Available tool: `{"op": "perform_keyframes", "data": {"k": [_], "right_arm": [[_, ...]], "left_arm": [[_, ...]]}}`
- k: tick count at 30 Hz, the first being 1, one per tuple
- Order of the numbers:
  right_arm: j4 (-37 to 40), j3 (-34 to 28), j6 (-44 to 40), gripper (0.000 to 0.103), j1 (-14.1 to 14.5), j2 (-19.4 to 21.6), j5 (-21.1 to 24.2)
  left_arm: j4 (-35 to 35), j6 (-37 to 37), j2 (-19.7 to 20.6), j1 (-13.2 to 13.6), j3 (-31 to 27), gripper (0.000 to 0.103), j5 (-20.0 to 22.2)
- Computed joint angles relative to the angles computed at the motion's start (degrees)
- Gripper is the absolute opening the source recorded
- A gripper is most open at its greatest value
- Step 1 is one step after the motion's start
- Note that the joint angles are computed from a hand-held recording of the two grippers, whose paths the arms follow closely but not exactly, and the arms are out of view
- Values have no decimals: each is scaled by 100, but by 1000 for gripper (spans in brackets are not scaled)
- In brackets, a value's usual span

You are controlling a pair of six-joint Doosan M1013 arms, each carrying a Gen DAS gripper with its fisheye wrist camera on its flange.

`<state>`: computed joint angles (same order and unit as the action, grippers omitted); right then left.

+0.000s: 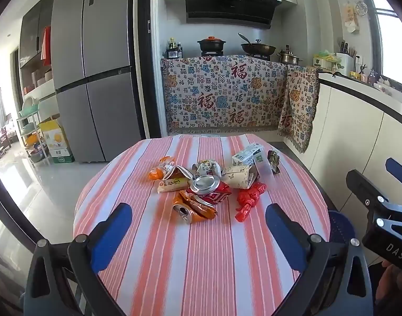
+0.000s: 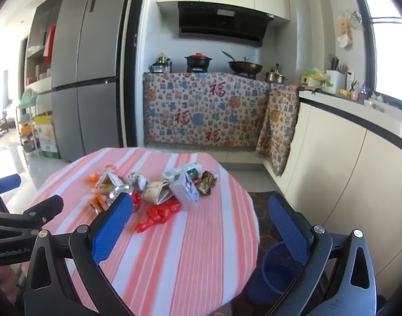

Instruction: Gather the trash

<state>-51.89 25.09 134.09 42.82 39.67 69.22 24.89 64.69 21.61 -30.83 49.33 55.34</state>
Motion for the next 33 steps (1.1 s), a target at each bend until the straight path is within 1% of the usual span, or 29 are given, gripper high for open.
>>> {"op": "perform_keyframes", "data": {"k": [2,3,4,8,9,14,17,18,20,22,27,33], "right_arm": [[-6,9,28,103,1,-1,-5],[4,-150,-27,103,13,82,48],[3,-164,-16,103,16,91,54],[-15,-164,61,103,32,97,65],[68,-121,-76,103,-2,67,50],[40,-348,-102,103,39,191,129],[42,-349,-127,103,43,185,133],[24,-218,-55,103,50,105,77],[62,-368,-119,103,62,162,154],[69,-203,-54,103,55,79,76],[56,-40,18,103,50,-4,-6],[29,0,50,103,49,-12,-23]], "left_arm": [[31,-46,-28,-15,31,103,-19],[61,-73,-50,-29,59,103,-36],[-164,53,45,26,-136,103,155],[-102,58,48,5,-170,103,157],[-154,-23,-8,45,-52,103,113],[-136,9,-37,58,-36,103,122],[-60,-5,-7,28,-75,103,176],[-46,-10,-4,25,-73,103,180],[-8,-25,7,12,-73,103,194],[20,-23,20,3,-90,103,212],[66,-18,30,-16,-100,103,231],[85,-33,19,-20,-70,103,210]]}}
